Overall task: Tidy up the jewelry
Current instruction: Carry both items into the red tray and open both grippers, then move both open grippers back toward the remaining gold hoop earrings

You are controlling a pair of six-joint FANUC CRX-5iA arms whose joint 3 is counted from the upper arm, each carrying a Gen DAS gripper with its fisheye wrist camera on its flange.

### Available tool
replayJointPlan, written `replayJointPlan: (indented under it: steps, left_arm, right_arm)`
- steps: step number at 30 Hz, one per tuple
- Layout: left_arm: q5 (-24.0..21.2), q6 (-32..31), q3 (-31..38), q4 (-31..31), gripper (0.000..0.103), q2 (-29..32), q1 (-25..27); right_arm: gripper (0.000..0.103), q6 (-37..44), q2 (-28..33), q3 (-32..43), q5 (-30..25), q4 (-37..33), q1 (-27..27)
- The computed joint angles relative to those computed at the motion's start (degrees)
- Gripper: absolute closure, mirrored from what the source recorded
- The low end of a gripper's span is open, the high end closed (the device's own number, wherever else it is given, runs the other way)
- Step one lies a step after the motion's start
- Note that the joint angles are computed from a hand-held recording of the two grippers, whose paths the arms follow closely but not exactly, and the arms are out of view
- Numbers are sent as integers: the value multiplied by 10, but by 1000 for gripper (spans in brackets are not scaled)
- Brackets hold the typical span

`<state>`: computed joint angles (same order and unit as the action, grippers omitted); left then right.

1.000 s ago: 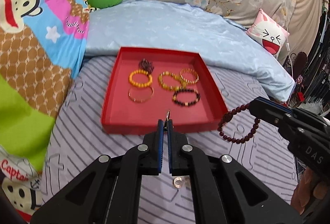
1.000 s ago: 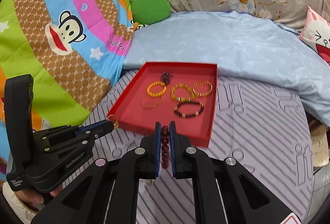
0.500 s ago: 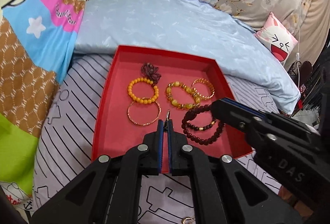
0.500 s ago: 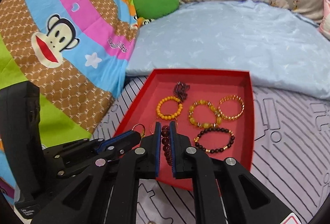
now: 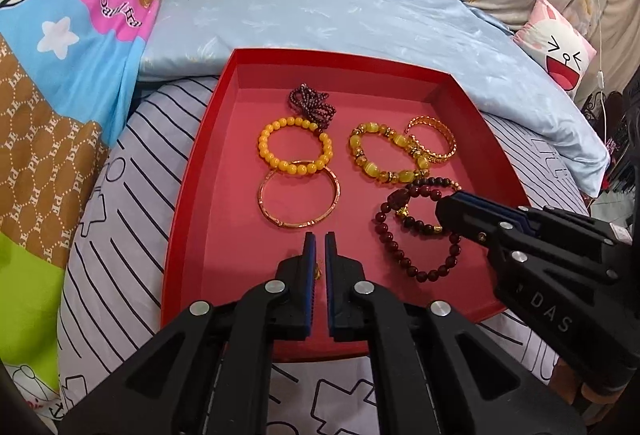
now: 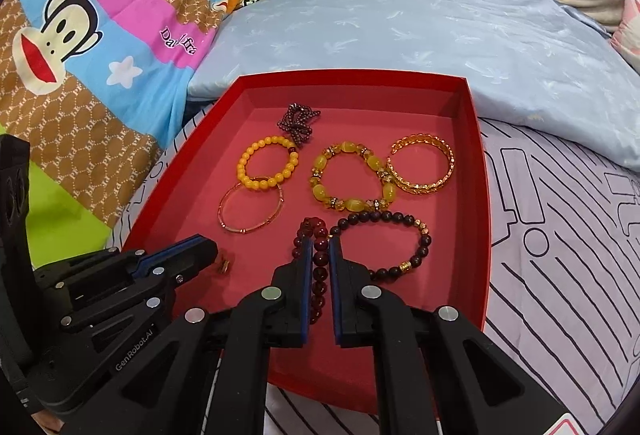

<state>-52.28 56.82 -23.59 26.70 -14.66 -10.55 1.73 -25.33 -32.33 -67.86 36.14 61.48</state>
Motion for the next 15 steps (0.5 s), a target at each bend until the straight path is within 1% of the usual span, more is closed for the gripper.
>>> replayJointPlan:
  steps: [1,2,3,5,6,8,12,15]
  left_arm:
    - [3,0,-1,-1,97,-1,-1]
    - [5,4,1,-5,92,-2,-3]
    - [8,6,1,-7,90,-3,-3]
    - [14,5,-1,-6,81,-6,-3]
    - [17,5,-2,-5,78,-8,-3]
    - [25,4,-7,2,69,-15,1]
    - [28,6,-6,4,69,-21,3]
    - [30,10,-5,-3,69,-28,2]
  right_arm:
    - [90,0,1,0,-2,2,0]
    - [90,-1,3,0,-4,4,1]
    - [89,-3,3,0,-6,7,2]
    - [87,-9,2,-1,-7,12,3]
    - [84,-12,1,-3,-8,15,5]
    - [83,-20,-4,-5,-10,23,8]
    - [82,-33,-13,-5,-19,35,22]
    - [82,-41,-13,-2,-38,47,40]
